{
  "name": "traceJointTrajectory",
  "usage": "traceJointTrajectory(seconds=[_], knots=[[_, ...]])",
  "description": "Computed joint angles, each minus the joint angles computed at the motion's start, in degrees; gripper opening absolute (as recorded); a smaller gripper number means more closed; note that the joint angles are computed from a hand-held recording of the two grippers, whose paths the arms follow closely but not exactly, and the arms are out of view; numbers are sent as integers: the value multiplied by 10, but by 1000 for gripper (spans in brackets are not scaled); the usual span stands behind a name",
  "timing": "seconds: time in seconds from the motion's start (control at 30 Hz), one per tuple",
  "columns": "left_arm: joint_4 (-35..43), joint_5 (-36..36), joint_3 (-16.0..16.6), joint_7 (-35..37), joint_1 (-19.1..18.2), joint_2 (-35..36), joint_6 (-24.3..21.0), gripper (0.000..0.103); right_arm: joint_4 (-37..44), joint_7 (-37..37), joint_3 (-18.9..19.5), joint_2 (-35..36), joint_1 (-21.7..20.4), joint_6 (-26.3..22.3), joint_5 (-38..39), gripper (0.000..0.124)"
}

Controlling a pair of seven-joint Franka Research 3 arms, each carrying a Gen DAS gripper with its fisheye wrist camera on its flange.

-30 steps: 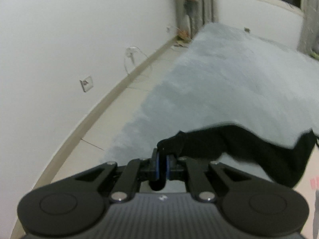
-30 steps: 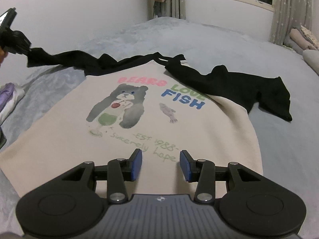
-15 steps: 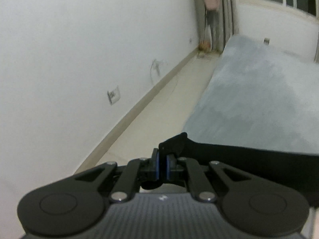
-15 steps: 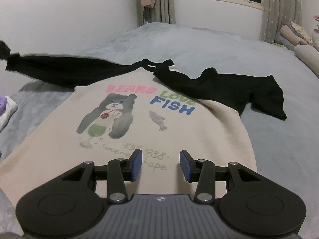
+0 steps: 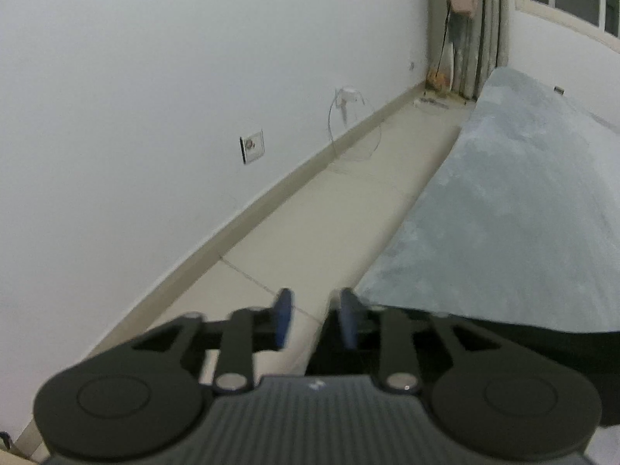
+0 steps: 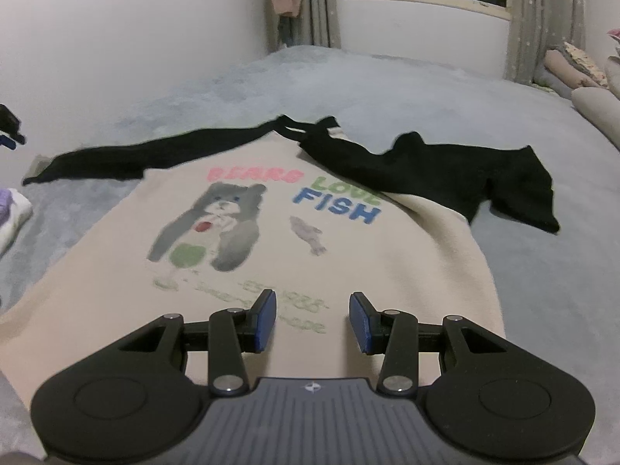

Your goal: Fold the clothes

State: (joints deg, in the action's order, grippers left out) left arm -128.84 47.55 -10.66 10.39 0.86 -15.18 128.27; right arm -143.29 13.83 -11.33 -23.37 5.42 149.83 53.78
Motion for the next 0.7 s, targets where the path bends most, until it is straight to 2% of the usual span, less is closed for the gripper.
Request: traceJointTrajectory(seconds=[0.03,0.13,0.2,0.3,0.4,0.5,0.6,0.7], knots=[[-2,0,-3,-2,-4,-6,3,30,0,-4,-2,-2,2,-5,3,41],[-14,-15,-11,-3,-22,-28,53,31,-5,-23,-7,-15,7,-34,5,41],[-24,-31,-24,-12,-41,-38,101,39,-9,-40,-9,-25,10,-57,4,41],[-27,-44,-60,-12,-77,-29,135,45,-20,-66,-6,-42,13,-78,2,43],[-20,-67,-88,-6,-122,12,164,46,-24,-55,2,-44,7,-75,-6,44],[-14,-77,-99,-33,-152,58,187,45,-15,-19,4,-31,-4,-70,-15,44],[-3,-93,-94,-36,-181,105,214,44,-7,1,3,-21,-13,-64,-24,44],[4,-80,-89,-64,-201,134,210,43,-4,6,0,-19,-18,-72,-36,44]])
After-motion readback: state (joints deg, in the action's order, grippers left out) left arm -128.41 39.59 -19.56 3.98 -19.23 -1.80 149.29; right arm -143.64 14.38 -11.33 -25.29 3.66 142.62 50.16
